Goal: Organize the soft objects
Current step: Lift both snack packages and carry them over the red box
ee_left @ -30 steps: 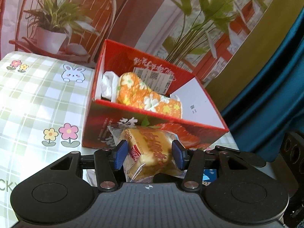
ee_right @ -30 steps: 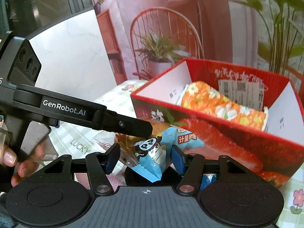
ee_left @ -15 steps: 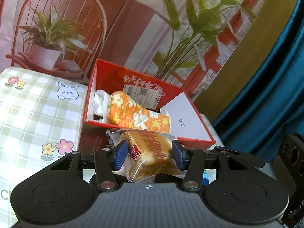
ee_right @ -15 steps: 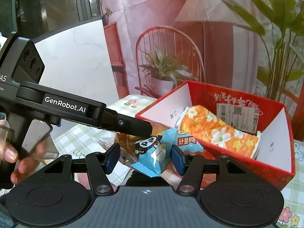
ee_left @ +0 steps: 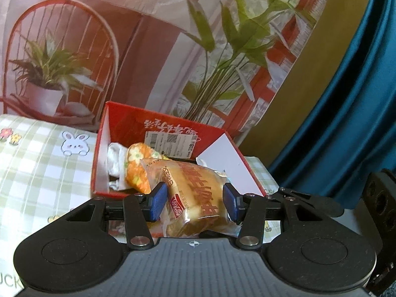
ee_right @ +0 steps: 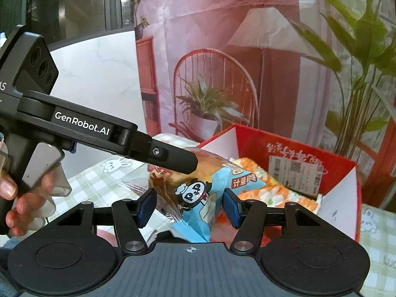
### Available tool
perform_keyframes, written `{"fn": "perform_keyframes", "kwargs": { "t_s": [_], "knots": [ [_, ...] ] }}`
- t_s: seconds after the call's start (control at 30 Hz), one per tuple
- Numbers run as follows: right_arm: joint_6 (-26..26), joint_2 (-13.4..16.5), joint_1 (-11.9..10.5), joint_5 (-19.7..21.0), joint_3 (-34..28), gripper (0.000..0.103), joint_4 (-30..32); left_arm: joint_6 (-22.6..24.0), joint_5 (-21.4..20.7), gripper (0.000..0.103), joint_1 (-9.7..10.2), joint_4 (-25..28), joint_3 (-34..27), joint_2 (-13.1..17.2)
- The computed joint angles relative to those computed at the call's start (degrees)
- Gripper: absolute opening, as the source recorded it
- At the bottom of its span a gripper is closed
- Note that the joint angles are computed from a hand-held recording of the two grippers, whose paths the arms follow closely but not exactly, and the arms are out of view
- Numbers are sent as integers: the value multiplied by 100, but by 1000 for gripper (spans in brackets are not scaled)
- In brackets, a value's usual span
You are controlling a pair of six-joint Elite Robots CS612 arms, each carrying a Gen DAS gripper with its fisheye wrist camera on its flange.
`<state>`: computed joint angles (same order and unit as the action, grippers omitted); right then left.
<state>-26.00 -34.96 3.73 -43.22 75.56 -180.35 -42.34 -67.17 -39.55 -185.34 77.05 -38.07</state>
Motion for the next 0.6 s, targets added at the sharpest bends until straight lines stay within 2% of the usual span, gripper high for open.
{"fn": "perform_keyframes", "kwargs": {
  "t_s": [0.17, 0.6],
  "knots": [
    [-44, 81, -13, -156, -223, 51, -4, 146, -233, 51, 104, 182, -345, 145],
    [-230, 365, -32, -603, -963, 50, 470, 500, -673, 51, 315, 719, -1340, 608]
  ]
}}
